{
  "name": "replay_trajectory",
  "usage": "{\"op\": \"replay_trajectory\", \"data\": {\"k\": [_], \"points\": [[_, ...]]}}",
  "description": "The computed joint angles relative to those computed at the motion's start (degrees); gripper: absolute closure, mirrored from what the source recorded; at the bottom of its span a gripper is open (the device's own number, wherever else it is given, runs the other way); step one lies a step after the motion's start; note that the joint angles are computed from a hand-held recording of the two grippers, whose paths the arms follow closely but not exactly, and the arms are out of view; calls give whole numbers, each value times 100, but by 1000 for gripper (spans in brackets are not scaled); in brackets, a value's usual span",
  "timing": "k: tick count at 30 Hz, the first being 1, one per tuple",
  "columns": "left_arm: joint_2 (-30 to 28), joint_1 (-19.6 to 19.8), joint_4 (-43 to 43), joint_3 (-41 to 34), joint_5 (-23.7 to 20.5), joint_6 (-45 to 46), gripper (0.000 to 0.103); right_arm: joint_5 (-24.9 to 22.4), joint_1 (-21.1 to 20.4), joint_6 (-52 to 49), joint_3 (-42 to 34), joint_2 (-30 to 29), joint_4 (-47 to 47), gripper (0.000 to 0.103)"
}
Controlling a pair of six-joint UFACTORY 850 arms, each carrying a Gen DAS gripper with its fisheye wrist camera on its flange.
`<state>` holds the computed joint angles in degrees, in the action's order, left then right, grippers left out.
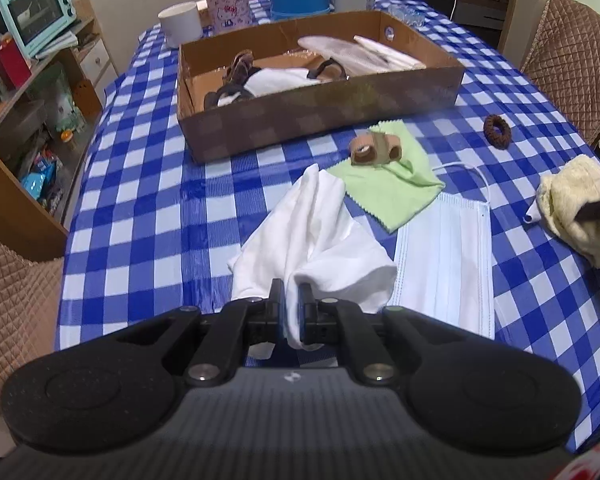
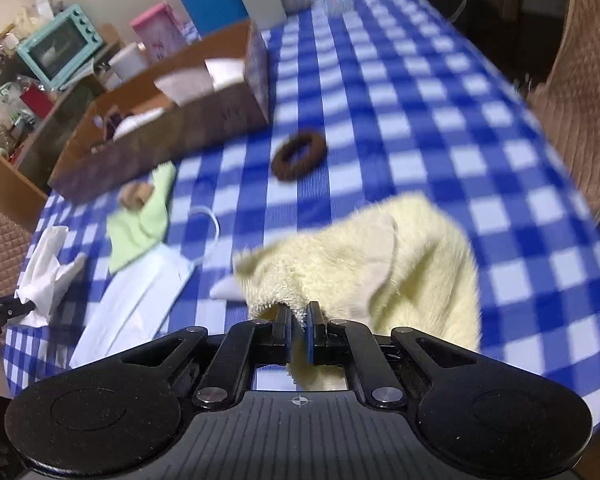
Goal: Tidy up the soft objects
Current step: 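Lift the yellow towel with the right gripper while the left gripper grasps the white cloth, then raise the white cloth with the left gripper while the right gripper holds the towel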
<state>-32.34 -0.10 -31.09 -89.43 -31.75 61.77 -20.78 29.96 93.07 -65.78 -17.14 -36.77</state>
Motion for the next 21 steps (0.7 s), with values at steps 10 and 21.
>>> {"op": "replay_trajectory", "data": {"k": [10, 21], "points": [[-386, -47, 453, -416, -317, -632, 96, -514, 79, 240, 43, 294, -969, 24], [-691, -116, 682, -765, -484, -942, 87, -259, -193, 904, 321, 100, -740, 13]]}}
